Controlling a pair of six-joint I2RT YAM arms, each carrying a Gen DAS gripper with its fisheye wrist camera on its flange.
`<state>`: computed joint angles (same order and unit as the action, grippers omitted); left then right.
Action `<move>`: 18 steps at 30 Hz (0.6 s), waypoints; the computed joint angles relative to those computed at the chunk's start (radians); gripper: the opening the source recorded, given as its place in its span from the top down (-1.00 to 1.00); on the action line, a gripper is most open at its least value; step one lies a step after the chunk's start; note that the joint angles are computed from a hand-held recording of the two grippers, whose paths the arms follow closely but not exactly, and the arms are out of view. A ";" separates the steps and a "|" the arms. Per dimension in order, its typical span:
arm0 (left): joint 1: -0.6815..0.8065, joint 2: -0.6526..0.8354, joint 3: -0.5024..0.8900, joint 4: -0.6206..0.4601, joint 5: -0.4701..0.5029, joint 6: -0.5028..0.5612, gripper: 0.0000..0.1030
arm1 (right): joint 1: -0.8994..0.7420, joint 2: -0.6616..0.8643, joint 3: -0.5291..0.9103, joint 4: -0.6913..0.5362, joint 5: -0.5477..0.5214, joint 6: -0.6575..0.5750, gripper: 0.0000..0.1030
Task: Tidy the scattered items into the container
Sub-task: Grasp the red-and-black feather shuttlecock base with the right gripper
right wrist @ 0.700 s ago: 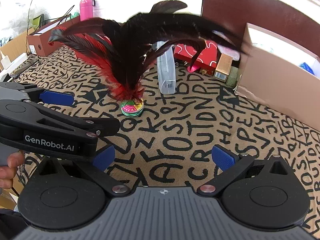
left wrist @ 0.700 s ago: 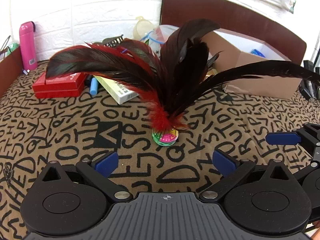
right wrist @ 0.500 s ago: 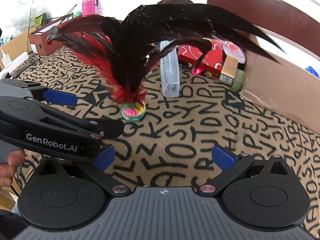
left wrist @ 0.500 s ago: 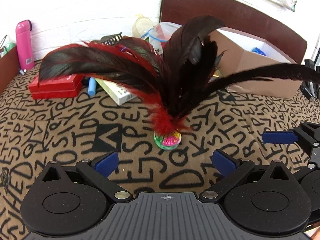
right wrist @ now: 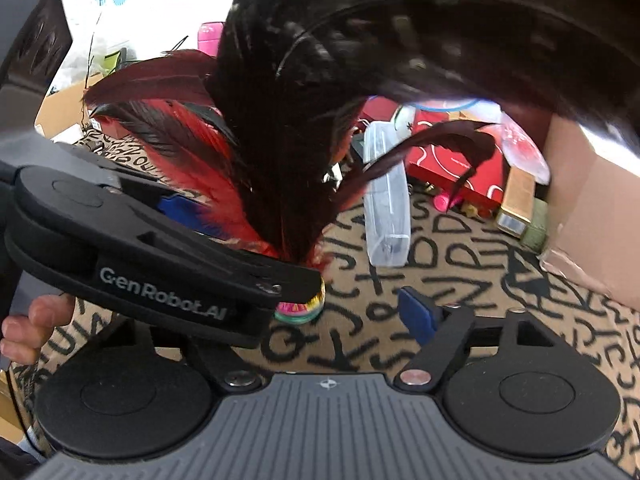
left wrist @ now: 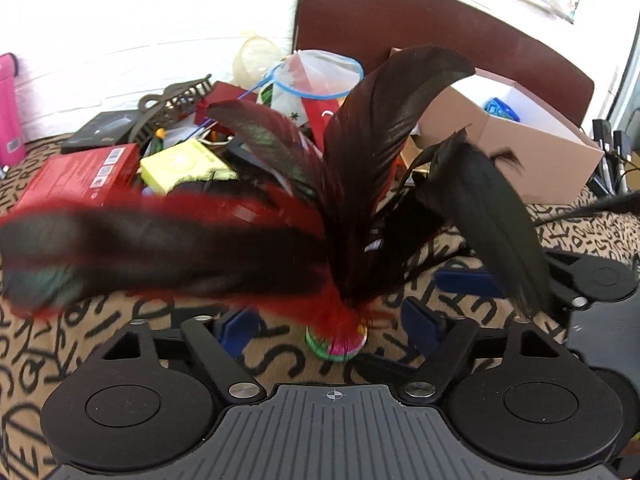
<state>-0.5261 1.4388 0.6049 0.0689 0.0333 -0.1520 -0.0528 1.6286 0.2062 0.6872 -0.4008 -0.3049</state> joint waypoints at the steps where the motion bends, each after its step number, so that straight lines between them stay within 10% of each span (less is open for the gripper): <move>1: 0.006 0.005 0.005 0.004 0.012 0.006 -0.57 | 0.005 0.019 0.008 0.015 -0.005 0.004 -0.52; 7: 0.046 0.078 0.064 0.006 0.102 0.052 0.03 | 0.057 0.113 0.065 0.058 0.012 -0.004 -0.11; 9: 0.059 0.095 0.077 0.000 0.142 0.051 0.51 | 0.070 0.135 0.086 0.054 0.014 -0.007 0.05; 18: 0.086 0.149 0.111 0.009 0.183 0.049 0.75 | 0.082 0.179 0.159 -0.010 0.007 0.009 0.43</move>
<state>-0.4403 1.5882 0.7157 0.0777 0.2161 -0.1033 0.0293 1.8071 0.3656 0.6773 -0.3934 -0.2962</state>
